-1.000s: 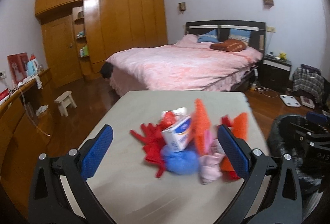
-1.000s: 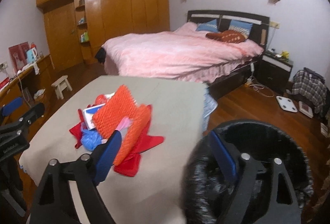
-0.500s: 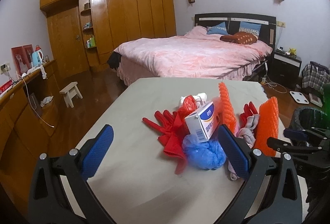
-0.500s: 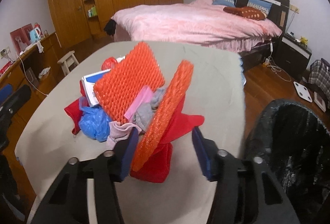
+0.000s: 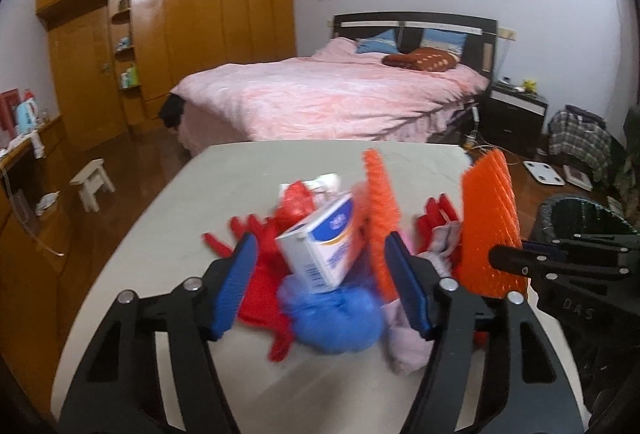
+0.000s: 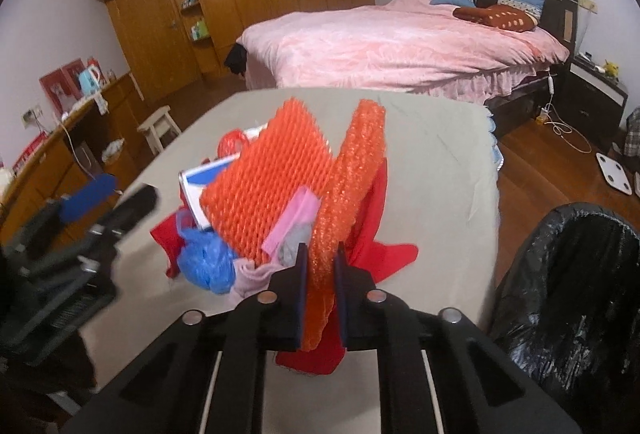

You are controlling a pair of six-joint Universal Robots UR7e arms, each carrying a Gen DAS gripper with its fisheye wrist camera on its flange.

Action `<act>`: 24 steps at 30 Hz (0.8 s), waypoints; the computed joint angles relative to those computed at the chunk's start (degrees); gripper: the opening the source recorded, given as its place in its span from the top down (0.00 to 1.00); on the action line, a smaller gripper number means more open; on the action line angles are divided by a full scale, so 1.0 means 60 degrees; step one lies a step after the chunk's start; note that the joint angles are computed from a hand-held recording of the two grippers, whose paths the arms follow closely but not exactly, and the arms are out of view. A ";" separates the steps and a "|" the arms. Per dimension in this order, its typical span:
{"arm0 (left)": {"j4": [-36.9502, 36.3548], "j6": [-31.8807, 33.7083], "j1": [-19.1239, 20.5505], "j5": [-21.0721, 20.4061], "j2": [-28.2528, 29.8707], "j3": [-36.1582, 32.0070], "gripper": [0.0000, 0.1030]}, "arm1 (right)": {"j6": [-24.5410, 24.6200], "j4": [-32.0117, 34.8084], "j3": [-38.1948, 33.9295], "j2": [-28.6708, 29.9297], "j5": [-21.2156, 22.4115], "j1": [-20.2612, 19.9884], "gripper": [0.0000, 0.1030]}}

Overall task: Collect trash
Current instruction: 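Grasp an orange mesh sleeve with each tool from the pile, then carry both orange mesh sleeves over the black bin and release them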

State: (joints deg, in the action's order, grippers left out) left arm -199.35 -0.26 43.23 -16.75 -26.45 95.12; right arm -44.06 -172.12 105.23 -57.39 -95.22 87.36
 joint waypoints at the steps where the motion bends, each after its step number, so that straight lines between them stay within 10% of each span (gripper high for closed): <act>1: 0.0099 0.0032 0.0060 -0.0130 0.0059 -0.0128 0.41 | 0.0009 -0.0009 -0.0019 -0.0030 0.0030 0.0002 0.88; 8: 0.0946 0.0306 0.0443 -0.0761 0.0646 -0.1261 0.51 | 0.0006 -0.0114 -0.0202 -0.0027 -0.0015 0.0009 0.88; 13: 0.2208 -0.0456 0.0730 -0.1446 0.0554 -0.1397 0.85 | -0.0036 -0.0129 -0.0259 -0.0072 -0.0043 -0.0022 0.88; 24: -0.0054 0.0669 0.0055 -0.0799 0.0424 -0.0978 0.88 | -0.0161 -0.0101 -0.0018 -0.0487 0.0534 -0.0030 0.88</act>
